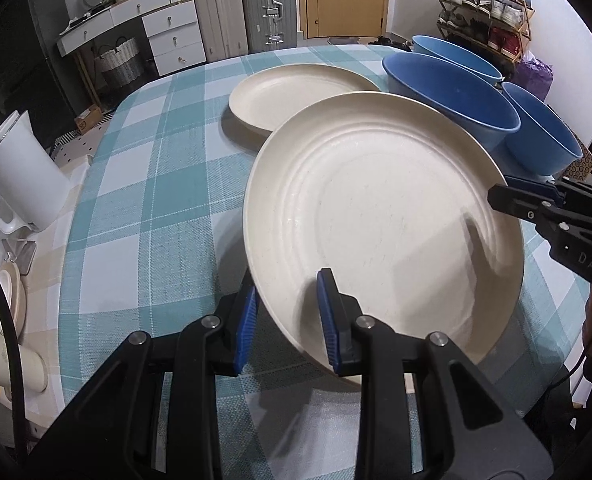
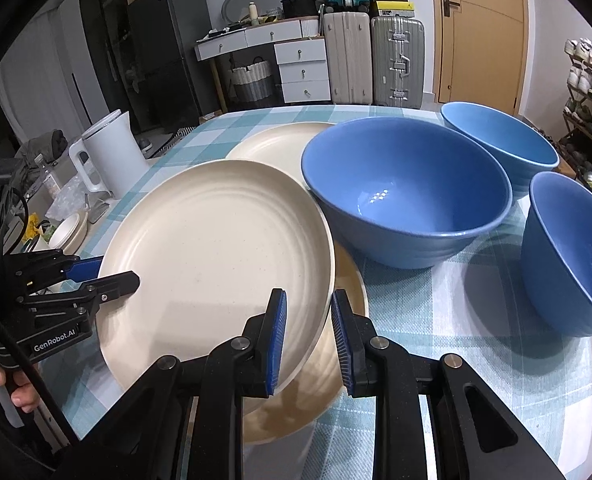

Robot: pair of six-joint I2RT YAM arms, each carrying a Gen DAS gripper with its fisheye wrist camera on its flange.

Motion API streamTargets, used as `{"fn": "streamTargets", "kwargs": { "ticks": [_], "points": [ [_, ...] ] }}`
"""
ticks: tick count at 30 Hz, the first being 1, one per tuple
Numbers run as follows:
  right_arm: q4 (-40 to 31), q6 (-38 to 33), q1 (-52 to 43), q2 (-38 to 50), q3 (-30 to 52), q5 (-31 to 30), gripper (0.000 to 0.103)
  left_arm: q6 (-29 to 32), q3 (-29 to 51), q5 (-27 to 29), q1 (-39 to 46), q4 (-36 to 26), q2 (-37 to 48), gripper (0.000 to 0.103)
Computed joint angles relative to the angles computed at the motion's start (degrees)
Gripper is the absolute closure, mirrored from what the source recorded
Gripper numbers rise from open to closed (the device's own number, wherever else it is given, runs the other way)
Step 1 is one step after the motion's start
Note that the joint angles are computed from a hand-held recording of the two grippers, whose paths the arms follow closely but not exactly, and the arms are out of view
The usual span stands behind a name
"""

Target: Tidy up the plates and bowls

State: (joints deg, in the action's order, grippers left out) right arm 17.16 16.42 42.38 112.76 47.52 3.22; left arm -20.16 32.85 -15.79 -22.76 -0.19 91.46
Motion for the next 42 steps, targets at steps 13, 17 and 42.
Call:
{"fn": "streamTargets", "kwargs": {
  "ticks": [13,17,42],
  "points": [
    [0.40,0.04,0.43,0.13,-1.43,2.15,0.079,0.14,1.66,-0.10,-1.26,0.93,4.36,0.078],
    [0.43,0.03,0.92,0.48,-1.56,3.76,0.079,0.25,2.38,-0.64,-2.04,0.77,5.71,0.077],
    [5.66,-0.81,1.54,0.57,-4.27,3.99,0.054,0.56,1.70,2.35,0.64,3.85,6.71,0.051]
  ]
}}
